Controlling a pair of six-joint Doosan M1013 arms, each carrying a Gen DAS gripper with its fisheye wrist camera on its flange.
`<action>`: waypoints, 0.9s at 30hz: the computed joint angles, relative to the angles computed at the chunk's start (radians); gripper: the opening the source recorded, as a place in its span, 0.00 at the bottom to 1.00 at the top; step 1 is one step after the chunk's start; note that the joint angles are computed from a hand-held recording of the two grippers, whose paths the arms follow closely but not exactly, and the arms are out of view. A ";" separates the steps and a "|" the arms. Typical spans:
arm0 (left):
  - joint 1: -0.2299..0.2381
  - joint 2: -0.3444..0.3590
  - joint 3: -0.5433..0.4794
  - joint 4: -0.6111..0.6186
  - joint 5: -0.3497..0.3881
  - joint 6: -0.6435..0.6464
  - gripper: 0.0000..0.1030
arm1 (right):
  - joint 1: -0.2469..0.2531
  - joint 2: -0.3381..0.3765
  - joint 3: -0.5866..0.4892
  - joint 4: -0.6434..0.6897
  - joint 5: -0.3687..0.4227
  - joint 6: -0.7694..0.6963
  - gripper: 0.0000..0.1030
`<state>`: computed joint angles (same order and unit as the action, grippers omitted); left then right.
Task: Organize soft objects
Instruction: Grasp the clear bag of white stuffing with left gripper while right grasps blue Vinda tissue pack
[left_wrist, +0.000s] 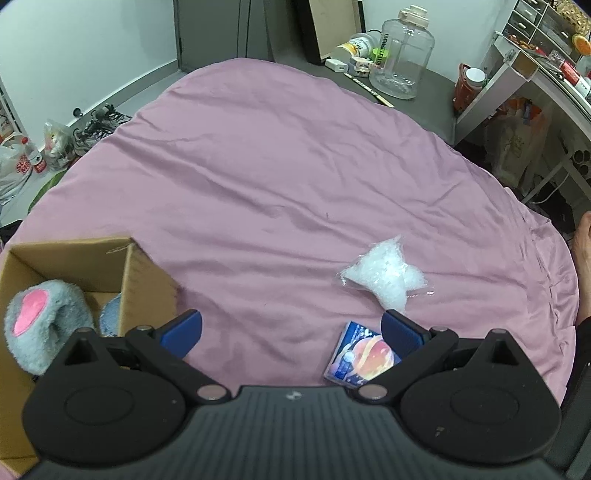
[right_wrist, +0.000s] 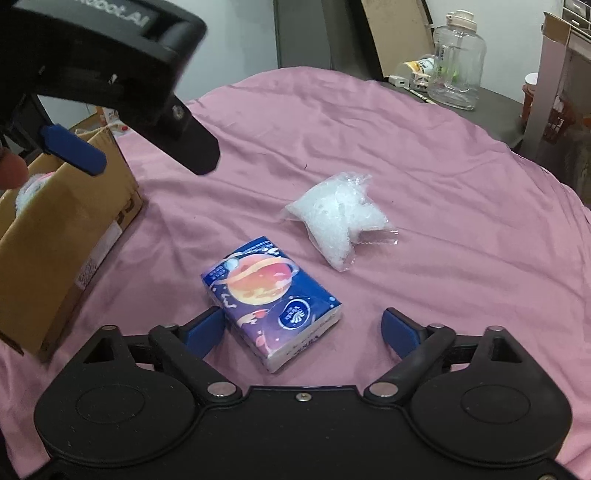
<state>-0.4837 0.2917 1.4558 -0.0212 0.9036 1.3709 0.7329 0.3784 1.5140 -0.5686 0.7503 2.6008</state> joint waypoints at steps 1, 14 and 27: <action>-0.001 0.003 -0.002 -0.002 0.000 0.000 1.00 | -0.002 -0.001 0.001 0.006 -0.006 0.001 0.77; -0.024 0.032 -0.022 0.000 0.002 0.002 0.99 | -0.027 -0.046 0.062 0.047 -0.078 0.117 0.34; -0.069 0.072 -0.059 0.028 0.001 -0.033 0.99 | -0.038 -0.099 0.100 0.069 -0.011 0.222 0.32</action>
